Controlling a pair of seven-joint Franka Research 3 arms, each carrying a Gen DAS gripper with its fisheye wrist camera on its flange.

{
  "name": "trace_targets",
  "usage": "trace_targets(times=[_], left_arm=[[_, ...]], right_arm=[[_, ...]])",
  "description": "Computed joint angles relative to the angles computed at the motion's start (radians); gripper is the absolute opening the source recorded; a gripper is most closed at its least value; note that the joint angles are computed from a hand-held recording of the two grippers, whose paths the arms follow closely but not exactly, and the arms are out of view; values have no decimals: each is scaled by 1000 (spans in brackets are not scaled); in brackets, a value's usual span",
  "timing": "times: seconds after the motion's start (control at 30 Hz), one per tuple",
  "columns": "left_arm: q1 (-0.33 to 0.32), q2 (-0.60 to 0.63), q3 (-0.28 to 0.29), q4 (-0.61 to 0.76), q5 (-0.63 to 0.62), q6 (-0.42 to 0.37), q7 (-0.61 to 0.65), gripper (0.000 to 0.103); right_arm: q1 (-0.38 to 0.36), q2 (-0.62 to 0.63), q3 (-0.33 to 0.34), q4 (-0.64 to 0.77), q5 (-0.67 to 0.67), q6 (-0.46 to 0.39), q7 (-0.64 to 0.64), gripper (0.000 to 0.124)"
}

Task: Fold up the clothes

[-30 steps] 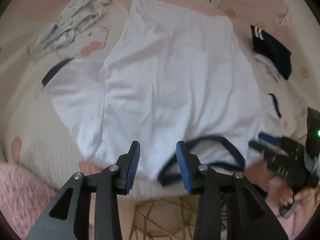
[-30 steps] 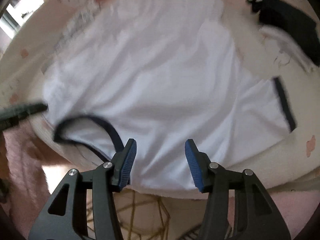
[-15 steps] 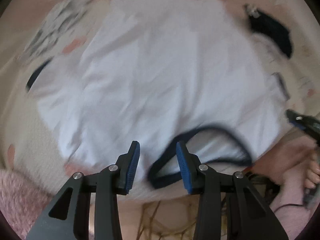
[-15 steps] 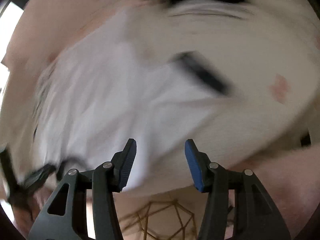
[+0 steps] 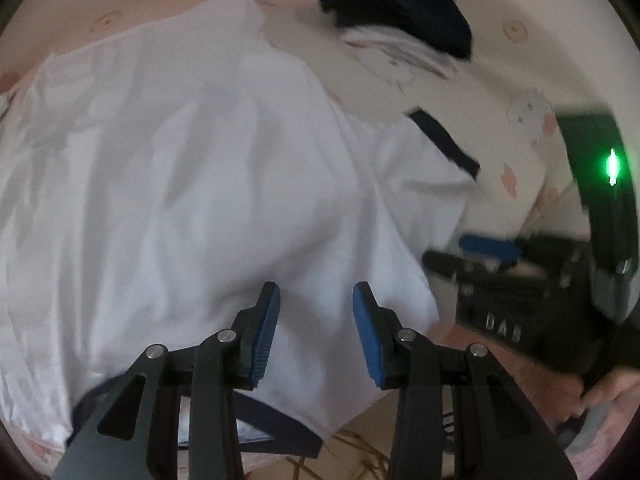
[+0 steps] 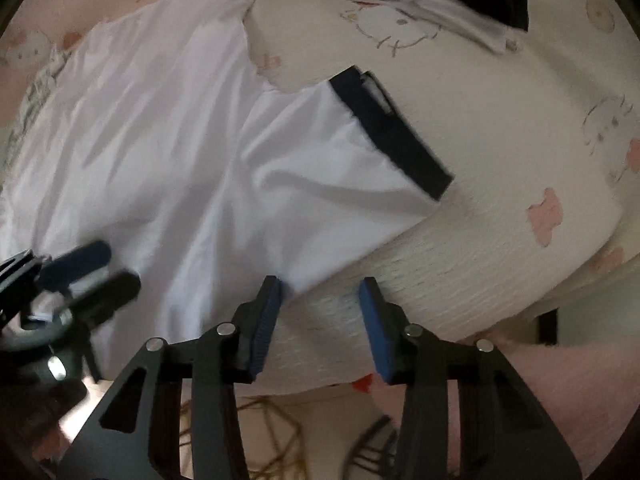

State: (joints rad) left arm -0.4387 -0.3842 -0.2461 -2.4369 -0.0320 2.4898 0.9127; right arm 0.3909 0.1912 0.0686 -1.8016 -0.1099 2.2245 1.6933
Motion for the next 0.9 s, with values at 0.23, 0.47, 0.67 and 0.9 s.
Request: trace_targets(times=[0.23,0.47,0.67,0.9], left_arm=[[-8,7,-20,2,88,22,10,40],[-11,0,-31,-15,100,41,44,40],[-22,-36,-20,-43,105,28,59,40],[-26,-88,-29,-84,84,38,-9,40]], right_arm=[[-28,-11,-4,6,38,26,63,41],[-6,12,52,34,240,-65,-206,42],[58,30,44,49,124,-106,-158,42],[59,19,31,51,141,-72,-13,42]])
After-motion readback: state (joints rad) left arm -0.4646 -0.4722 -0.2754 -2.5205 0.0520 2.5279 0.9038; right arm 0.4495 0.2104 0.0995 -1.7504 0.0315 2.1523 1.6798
